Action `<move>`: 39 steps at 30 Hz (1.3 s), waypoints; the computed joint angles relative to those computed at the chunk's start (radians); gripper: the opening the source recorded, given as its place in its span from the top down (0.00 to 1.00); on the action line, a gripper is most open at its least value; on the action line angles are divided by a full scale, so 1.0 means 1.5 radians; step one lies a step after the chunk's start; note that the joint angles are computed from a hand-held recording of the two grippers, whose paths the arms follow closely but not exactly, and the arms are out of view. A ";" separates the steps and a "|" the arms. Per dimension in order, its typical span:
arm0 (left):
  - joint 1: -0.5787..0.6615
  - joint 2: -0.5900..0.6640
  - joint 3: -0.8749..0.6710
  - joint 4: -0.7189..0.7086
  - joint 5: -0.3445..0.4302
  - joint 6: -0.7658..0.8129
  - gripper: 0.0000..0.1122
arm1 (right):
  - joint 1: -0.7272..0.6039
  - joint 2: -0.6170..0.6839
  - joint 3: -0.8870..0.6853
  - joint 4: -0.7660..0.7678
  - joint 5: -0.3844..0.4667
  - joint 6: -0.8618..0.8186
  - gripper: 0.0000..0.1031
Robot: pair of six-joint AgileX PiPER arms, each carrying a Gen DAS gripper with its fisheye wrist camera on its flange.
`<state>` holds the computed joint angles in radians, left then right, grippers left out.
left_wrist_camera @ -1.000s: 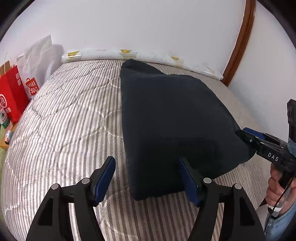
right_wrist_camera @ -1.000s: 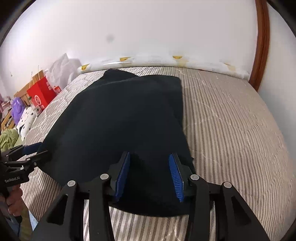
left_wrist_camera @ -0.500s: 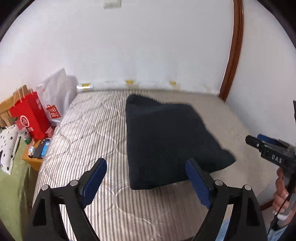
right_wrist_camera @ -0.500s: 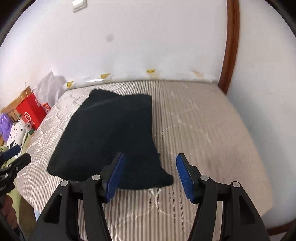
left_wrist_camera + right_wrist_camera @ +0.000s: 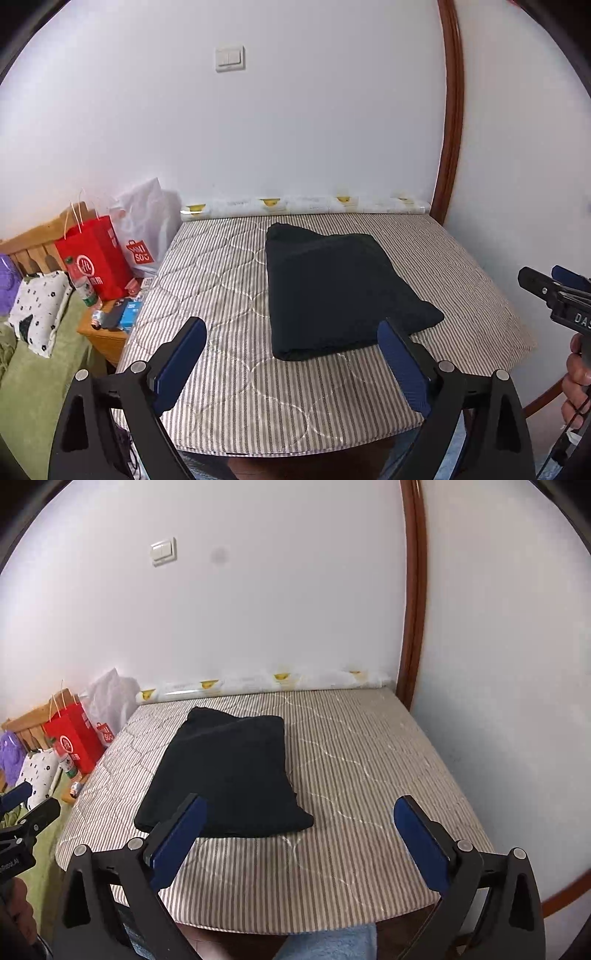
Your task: Fold small clothes
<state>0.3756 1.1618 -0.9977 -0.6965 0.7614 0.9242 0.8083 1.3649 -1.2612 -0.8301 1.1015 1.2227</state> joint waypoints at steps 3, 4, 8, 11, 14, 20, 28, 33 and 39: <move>-0.009 -0.008 0.000 0.009 -0.005 -0.011 0.16 | 0.030 -0.015 0.009 -0.013 0.022 0.014 0.02; -0.009 -0.009 -0.002 0.009 -0.001 -0.013 0.16 | 0.038 -0.014 0.007 -0.018 0.030 0.013 0.02; -0.010 -0.020 -0.001 0.017 0.002 -0.028 0.16 | 0.046 -0.014 0.002 -0.015 0.038 0.011 0.02; -0.008 -0.022 -0.002 0.017 0.007 -0.034 0.16 | 0.049 -0.017 0.007 -0.013 0.038 0.015 0.02; -0.009 -0.026 0.001 0.019 0.006 -0.043 0.16 | 0.048 -0.017 0.009 -0.010 0.035 0.015 0.02; -0.012 -0.030 0.012 0.019 0.005 -0.037 0.16 | 0.051 -0.014 0.004 -0.006 0.042 0.013 0.02; -0.002 -0.028 0.015 0.016 0.011 -0.031 0.16 | 0.052 -0.011 0.006 -0.007 0.049 0.021 0.02; 0.000 -0.027 0.013 0.014 0.014 -0.029 0.16 | 0.053 -0.004 0.003 -0.007 0.048 0.025 0.02; 0.001 -0.028 0.012 0.015 0.016 -0.032 0.16 | 0.056 -0.007 0.006 -0.011 0.050 0.030 0.02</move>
